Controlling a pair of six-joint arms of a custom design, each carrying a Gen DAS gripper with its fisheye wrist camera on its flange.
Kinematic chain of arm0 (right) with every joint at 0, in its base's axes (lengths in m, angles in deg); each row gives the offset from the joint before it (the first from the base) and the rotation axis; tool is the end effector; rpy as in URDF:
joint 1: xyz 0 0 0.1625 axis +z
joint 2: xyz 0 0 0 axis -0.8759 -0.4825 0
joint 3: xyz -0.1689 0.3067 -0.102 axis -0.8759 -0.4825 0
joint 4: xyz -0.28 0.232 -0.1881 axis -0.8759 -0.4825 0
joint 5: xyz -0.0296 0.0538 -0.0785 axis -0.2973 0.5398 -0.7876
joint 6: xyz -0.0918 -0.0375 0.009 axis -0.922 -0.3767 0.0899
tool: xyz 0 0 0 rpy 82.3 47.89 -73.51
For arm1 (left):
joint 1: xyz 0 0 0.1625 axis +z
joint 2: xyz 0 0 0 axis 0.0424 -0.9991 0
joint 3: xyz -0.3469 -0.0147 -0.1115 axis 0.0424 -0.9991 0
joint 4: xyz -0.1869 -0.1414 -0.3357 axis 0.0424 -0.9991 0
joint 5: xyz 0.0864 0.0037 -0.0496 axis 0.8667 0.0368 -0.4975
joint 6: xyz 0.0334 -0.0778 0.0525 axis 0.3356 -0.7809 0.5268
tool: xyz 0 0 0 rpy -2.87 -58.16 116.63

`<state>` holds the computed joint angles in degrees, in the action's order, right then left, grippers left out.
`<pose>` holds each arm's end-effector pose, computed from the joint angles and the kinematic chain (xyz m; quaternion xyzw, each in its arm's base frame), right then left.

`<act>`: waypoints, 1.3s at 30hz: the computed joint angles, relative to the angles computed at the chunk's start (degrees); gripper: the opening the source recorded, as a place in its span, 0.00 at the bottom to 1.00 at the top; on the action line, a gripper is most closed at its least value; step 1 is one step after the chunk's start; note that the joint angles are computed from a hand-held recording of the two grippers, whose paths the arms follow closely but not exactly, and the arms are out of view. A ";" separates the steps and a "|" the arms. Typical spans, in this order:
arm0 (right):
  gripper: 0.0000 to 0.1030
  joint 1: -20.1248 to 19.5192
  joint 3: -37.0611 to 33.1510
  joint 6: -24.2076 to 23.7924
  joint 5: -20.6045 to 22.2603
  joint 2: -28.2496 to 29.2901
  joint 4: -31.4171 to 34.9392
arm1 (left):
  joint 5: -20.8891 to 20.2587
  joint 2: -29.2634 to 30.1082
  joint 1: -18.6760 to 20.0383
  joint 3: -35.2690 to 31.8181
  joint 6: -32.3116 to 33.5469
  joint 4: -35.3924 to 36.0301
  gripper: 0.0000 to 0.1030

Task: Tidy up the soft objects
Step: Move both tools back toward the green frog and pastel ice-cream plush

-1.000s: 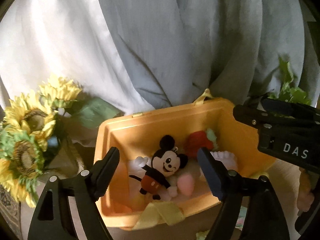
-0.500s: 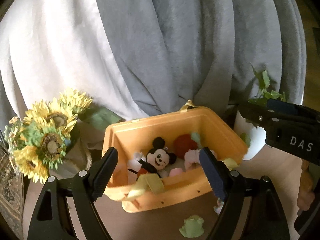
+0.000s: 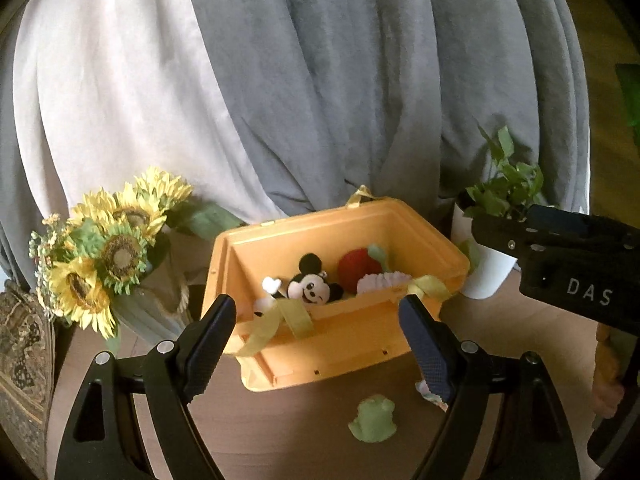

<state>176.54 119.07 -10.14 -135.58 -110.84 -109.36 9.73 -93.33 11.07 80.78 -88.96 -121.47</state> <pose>0.2392 -0.3335 0.3149 0.2141 -0.8453 0.4063 0.2730 -0.3713 -0.3170 0.1577 0.2554 0.8111 -0.4074 0.3331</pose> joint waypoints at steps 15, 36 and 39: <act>0.73 -4.36 5.99 1.48 0.25 -5.19 5.80 | -5.79 1.58 -0.56 2.55 -4.31 2.70 0.81; 0.73 -13.06 7.94 4.14 1.67 -5.37 18.34 | -17.99 7.75 5.53 3.15 -0.15 -3.80 0.81; 0.73 -14.23 7.58 4.01 2.14 -4.06 19.27 | -18.76 8.53 6.71 3.40 1.11 -5.57 0.81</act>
